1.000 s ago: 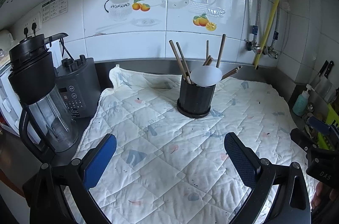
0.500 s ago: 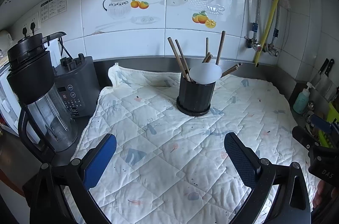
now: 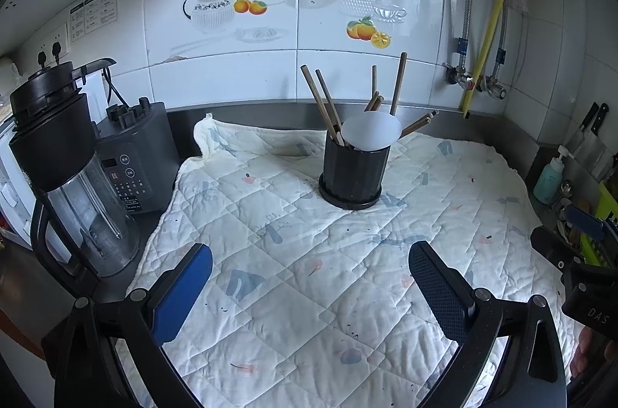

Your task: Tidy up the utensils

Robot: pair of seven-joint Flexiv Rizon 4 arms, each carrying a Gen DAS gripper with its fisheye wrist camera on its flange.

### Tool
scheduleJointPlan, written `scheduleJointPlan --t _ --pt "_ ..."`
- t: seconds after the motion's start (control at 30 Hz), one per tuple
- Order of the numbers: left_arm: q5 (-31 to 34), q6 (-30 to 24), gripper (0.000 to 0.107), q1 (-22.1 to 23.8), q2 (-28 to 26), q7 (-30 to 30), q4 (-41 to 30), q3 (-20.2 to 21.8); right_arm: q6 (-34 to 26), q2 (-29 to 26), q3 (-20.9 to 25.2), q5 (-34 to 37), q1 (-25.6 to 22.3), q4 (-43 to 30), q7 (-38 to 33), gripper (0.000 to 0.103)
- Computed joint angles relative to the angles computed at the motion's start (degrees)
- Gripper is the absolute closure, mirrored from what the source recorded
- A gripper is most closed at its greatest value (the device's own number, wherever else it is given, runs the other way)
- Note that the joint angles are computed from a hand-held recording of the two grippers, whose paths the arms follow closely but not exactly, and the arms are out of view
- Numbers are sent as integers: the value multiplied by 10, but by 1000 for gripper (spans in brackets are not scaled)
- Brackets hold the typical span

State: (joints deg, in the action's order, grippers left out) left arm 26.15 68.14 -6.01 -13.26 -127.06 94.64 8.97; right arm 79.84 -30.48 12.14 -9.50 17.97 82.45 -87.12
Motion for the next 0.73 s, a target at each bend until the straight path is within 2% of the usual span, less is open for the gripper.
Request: scheduleJointPlan --t 0.27,0.4,0.73 --pt "-4 6 4 1 -1 5 2 -2 -1 0 2 3 -1 -1 -1 5" --pt "14 3 4 -7 1 -8 -2 5 0 1 2 3 0 1 -2 5" --pt "0 7 4 -1 0 9 1 -3 1 1 1 3 1 1 0 5"
